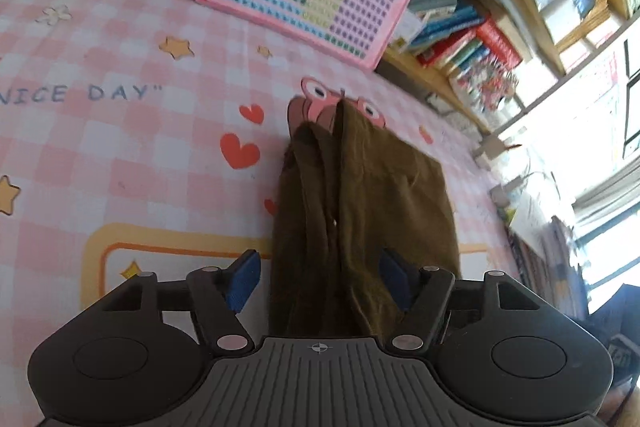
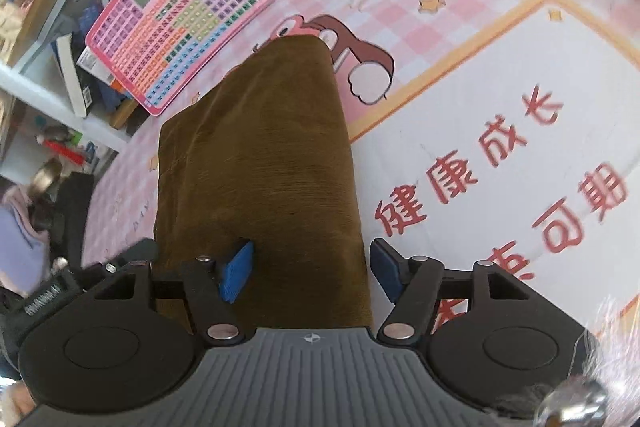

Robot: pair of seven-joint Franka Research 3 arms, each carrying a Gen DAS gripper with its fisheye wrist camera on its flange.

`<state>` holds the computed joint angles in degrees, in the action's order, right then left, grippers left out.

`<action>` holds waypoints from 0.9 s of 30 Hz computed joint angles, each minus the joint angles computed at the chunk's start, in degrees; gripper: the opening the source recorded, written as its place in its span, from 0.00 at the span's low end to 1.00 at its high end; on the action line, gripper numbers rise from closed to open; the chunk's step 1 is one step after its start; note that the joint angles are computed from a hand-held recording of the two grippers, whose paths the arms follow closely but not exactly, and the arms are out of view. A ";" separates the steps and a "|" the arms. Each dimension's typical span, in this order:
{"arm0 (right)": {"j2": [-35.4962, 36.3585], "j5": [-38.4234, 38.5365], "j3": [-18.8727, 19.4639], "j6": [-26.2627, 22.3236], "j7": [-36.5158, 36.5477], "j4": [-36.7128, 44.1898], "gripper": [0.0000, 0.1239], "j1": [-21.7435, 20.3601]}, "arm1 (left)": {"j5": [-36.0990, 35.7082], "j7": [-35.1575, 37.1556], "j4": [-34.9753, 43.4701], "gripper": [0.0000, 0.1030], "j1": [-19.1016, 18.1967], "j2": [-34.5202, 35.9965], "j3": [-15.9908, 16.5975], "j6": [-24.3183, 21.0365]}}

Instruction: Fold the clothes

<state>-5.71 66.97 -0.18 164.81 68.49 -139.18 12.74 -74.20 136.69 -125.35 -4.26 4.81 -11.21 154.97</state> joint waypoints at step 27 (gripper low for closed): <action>-3.38 -10.49 -4.83 -7.70 -9.15 -1.76 0.34 -1.65 | 11.29 -16.57 -4.07 0.46 -6.29 -3.24 -0.90 2.79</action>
<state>-9.10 56.48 -5.01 157.11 59.33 -140.94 11.08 -62.90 120.13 -129.42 -10.55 1.58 -12.11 157.76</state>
